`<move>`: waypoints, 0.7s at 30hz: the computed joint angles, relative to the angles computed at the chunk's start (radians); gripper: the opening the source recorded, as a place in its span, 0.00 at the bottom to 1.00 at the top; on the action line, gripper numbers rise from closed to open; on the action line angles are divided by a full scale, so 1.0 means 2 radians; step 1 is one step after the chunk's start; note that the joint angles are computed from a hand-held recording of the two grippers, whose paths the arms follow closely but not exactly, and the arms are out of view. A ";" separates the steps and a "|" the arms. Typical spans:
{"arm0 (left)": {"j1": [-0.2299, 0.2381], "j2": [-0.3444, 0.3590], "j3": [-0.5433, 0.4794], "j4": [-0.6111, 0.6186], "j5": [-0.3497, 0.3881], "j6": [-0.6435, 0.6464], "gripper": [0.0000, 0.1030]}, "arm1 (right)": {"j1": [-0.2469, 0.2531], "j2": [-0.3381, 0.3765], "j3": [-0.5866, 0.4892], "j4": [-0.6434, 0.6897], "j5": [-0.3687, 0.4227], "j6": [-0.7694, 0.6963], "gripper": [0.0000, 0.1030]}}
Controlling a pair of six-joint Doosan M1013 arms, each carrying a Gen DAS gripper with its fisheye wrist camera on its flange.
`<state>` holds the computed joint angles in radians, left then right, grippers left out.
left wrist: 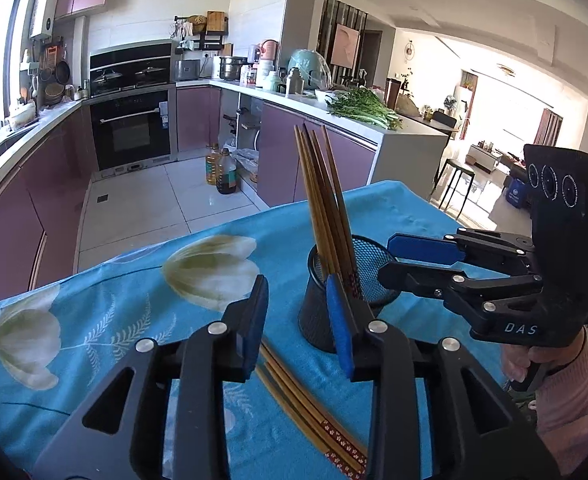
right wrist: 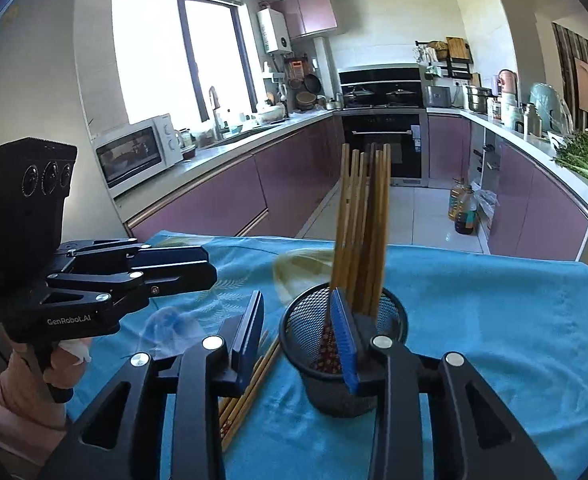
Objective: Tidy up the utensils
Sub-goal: 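Lower the held chopsticks into the mesh cup and open both grippers, then move both open grippers back to the chopsticks lying on the cloth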
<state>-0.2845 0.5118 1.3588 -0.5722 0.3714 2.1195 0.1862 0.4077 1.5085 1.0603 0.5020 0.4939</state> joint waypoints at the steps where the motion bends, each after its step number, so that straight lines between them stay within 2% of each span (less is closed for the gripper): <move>1: -0.001 -0.005 0.010 0.018 -0.008 -0.014 0.32 | 0.001 -0.001 0.003 -0.001 0.008 -0.003 0.35; 6: -0.001 -0.011 0.034 0.068 0.002 -0.056 0.35 | 0.006 0.008 0.001 -0.046 0.040 0.033 0.35; 11: -0.001 -0.004 0.045 0.101 0.033 -0.092 0.35 | 0.013 0.022 -0.003 -0.094 0.071 0.084 0.35; 14: -0.003 0.001 0.047 0.132 0.046 -0.119 0.36 | 0.017 0.026 -0.002 -0.112 0.081 0.102 0.35; 21: -0.003 0.014 0.041 0.141 0.071 -0.141 0.37 | 0.023 0.032 -0.004 -0.150 0.089 0.140 0.35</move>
<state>-0.2901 0.5394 1.4404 -0.2898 0.5129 1.8381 0.2320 0.4721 1.5009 0.7599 0.6810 0.7740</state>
